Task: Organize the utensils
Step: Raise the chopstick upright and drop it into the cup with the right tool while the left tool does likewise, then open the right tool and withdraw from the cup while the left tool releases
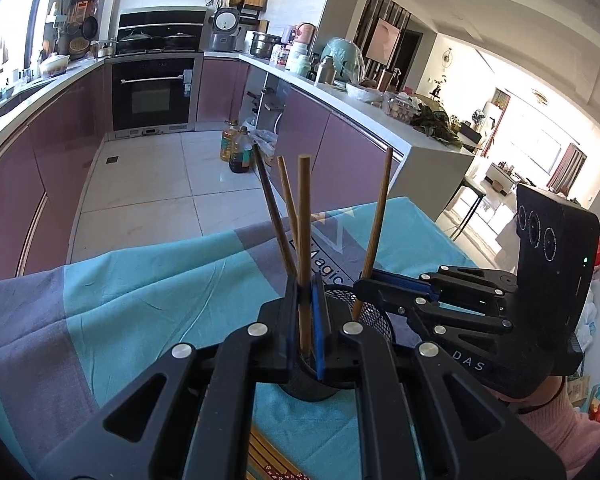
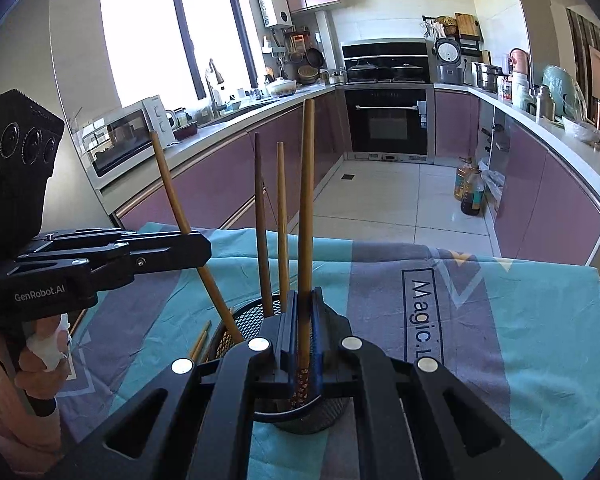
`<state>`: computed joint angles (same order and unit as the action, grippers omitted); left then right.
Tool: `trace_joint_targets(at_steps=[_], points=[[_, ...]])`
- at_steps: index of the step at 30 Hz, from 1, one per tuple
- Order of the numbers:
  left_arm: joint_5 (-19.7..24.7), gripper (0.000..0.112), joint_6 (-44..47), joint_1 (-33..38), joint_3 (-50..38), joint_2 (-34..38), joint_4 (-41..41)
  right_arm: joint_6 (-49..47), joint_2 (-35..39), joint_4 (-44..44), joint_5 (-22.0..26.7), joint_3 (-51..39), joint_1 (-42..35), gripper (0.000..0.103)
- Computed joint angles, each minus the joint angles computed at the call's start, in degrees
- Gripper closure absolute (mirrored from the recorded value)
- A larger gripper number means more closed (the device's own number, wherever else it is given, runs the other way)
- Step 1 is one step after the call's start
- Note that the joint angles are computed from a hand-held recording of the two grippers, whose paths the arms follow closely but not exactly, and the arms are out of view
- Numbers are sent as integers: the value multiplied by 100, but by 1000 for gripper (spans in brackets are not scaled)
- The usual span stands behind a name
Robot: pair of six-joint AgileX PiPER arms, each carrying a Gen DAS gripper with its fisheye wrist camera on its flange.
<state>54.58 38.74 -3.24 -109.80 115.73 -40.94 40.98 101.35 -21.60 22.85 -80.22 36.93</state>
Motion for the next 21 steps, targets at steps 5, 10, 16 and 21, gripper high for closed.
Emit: trace_joint_targets(at_steps=[5,10,16,21], points=[[35,105,-174,11,-209,183,52,10,62,48,-31,-39,-11,95],[-65,102,-80,40,39,93,-17,460,-15,-312,-164,133,26,91],[-567,93,482,268,959,-407,-454,1080,-322,-869,-332,495,155,86],[-1199,81,1432,559,2127,-1150,-1079,1776,-761,-1692,-592,940,468,77]])
